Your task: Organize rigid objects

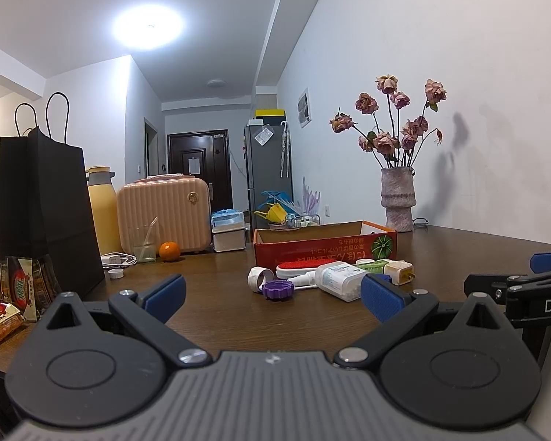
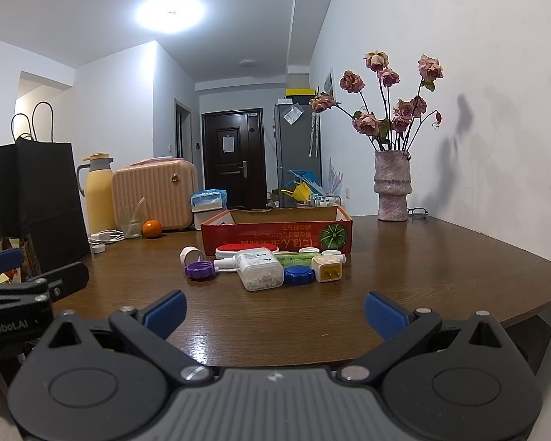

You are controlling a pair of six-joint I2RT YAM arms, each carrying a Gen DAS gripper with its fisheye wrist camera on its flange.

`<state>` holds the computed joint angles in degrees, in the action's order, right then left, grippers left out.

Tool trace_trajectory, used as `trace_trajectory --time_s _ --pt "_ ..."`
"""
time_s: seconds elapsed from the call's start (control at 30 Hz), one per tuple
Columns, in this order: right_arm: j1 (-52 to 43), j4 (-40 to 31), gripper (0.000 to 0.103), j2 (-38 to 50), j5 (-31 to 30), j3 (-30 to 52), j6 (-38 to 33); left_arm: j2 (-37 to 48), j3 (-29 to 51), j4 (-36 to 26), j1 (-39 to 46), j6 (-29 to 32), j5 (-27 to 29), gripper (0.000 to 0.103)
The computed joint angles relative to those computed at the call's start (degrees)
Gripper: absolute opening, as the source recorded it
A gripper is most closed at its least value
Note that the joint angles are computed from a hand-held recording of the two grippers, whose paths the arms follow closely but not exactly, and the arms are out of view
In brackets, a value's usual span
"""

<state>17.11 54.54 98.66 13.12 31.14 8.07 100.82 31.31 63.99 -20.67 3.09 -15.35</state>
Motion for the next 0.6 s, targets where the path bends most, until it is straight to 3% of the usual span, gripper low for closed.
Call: trace_trajectory --time_s 0.6 --pt "0.01 0.01 0.103 0.2 0.05 0.18 0.09 -0.16 0.41 -1.62 0.67 0.23 2.07 0.103"
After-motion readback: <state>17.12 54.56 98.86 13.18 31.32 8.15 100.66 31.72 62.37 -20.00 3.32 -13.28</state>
